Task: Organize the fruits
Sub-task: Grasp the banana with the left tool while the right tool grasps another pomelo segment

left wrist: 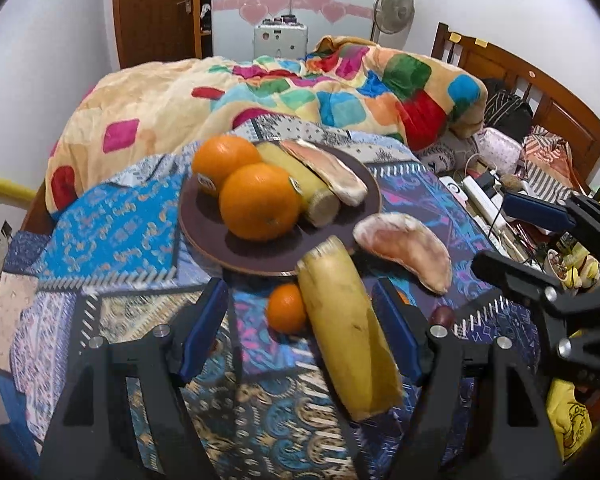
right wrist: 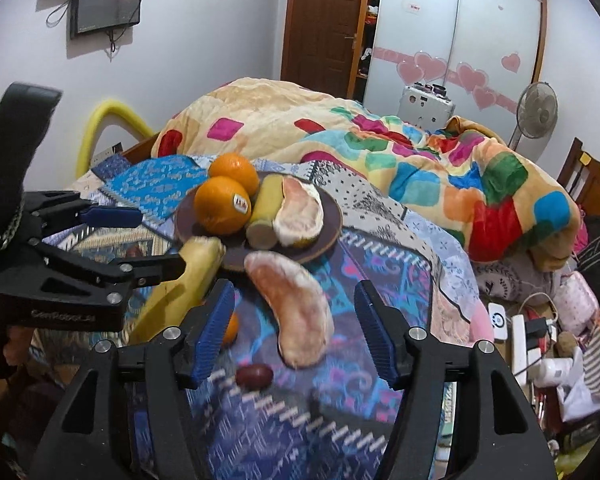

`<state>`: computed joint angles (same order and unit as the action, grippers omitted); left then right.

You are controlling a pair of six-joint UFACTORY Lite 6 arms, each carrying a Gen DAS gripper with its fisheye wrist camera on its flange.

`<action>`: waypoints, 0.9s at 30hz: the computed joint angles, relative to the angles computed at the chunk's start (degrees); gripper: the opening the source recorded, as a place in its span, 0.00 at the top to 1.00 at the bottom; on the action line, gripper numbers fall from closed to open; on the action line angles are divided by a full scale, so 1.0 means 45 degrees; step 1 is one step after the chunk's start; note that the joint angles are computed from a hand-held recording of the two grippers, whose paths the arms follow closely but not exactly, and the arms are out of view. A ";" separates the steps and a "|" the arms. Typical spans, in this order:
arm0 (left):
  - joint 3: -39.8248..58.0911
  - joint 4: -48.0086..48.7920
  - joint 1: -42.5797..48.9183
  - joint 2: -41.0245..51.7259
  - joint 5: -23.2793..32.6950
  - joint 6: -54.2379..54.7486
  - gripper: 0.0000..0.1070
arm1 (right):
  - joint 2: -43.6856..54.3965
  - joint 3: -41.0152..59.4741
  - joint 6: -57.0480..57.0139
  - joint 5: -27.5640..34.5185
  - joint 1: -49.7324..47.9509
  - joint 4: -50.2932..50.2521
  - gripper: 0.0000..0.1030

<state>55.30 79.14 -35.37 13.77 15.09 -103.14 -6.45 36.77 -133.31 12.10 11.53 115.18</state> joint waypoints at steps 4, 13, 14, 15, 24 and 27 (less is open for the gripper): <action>0.0505 -0.0811 -0.0395 0.0717 0.0217 0.0342 0.36 | -0.0502 -0.0851 -0.1195 0.0238 -0.0323 0.0777 0.42; 0.1882 -0.2068 -0.0857 0.1962 0.0715 0.1463 0.51 | 0.0444 -0.0936 -0.1233 0.1216 -0.1259 0.0428 0.42; 0.1983 -0.2072 -0.0869 0.2028 0.0768 0.1496 0.54 | 0.0700 -0.0813 -0.1186 0.1336 -0.1340 0.0370 0.42; 0.2065 -0.2069 -0.0867 0.2089 0.0792 0.1540 0.57 | 0.0741 -0.0845 -0.1162 0.1406 -0.1383 0.0350 0.42; 0.1631 -0.1410 -0.0816 0.1709 0.0666 0.1078 0.63 | 0.2501 0.0399 -0.1348 0.1475 -0.1227 0.0719 0.42; 0.0849 -0.0462 -0.0675 0.0878 0.0289 0.0069 0.63 | 0.2927 0.0741 -0.2002 0.1209 -0.0947 0.1398 0.42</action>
<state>59.13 77.07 -38.40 17.72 16.39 -102.83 6.72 40.11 -142.32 17.54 7.27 121.47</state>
